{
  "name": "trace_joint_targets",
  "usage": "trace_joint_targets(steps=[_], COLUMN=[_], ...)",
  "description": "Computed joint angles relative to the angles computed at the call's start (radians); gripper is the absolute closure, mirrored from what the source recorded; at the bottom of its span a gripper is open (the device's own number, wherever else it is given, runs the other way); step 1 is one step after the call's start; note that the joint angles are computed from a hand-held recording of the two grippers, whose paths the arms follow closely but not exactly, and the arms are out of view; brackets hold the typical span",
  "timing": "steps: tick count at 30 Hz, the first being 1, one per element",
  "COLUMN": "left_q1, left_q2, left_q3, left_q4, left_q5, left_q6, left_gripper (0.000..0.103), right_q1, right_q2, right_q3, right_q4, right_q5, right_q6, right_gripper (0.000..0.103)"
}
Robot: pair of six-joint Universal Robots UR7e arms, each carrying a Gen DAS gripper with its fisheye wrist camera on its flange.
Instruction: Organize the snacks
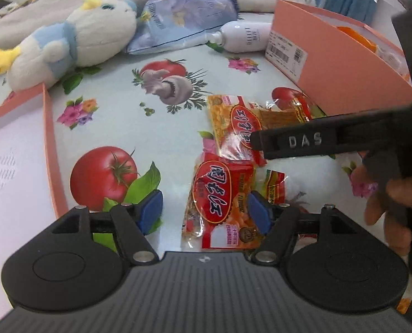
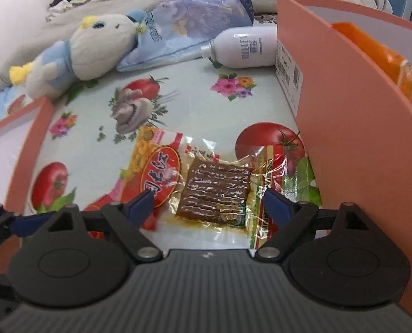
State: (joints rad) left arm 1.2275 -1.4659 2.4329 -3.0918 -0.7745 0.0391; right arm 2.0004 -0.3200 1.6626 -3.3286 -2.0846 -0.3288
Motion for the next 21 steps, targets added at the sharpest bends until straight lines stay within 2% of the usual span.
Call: trace_joint_targets(steps=[3, 4, 6, 9, 10, 12, 14, 17, 21], left_q1=[-0.007, -0.008, -0.021, -0.033, -0.033, -0.034, -0.041, -0.044, -0.054], left_q2=[0.004, 0.001, 0.012, 0.016, 0.012, 0.005, -0.002, -0.025, -0.07], left_q3=[-0.007, -0.009, -0.008, -0.019, -0.025, -0.031, -0.028, -0.024, -0.013], left_q4=[0.027, 0.036, 0.042, 0.083, 0.103, 0.125, 0.133, 0.151, 0.182], left_q5=[0.013, 0.002, 0.019, 0.034, 0.031, 0.029, 0.036, 0.024, 0.011], left_q6=[-0.032, -0.04, -0.054, -0.08, -0.096, -0.127, -0.151, -0.193, -0.257], left_gripper=[0.039, 0.045, 0.047, 0.048, 0.05, 0.054, 0.062, 0.07, 0.078], right_q1=[-0.004, -0.009, -0.008, -0.015, -0.015, -0.014, -0.014, -0.016, -0.013], right_q2=[0.004, 0.006, 0.02, 0.012, 0.009, 0.006, -0.002, -0.015, -0.023], right_q3=[-0.001, 0.005, 0.013, 0.018, 0.016, 0.018, 0.022, 0.026, 0.031], right_q4=[0.0, -0.019, -0.062, -0.054, -0.045, -0.051, -0.045, -0.023, -0.015], right_q5=[0.008, 0.019, 0.017, 0.04, 0.041, 0.044, 0.048, 0.059, 0.059], right_q6=[-0.034, -0.043, -0.114, -0.13, -0.125, -0.14, -0.147, -0.155, -0.154], right_gripper=[0.011, 0.011, 0.011, 0.012, 0.015, 0.032, 0.042, 0.047, 0.048])
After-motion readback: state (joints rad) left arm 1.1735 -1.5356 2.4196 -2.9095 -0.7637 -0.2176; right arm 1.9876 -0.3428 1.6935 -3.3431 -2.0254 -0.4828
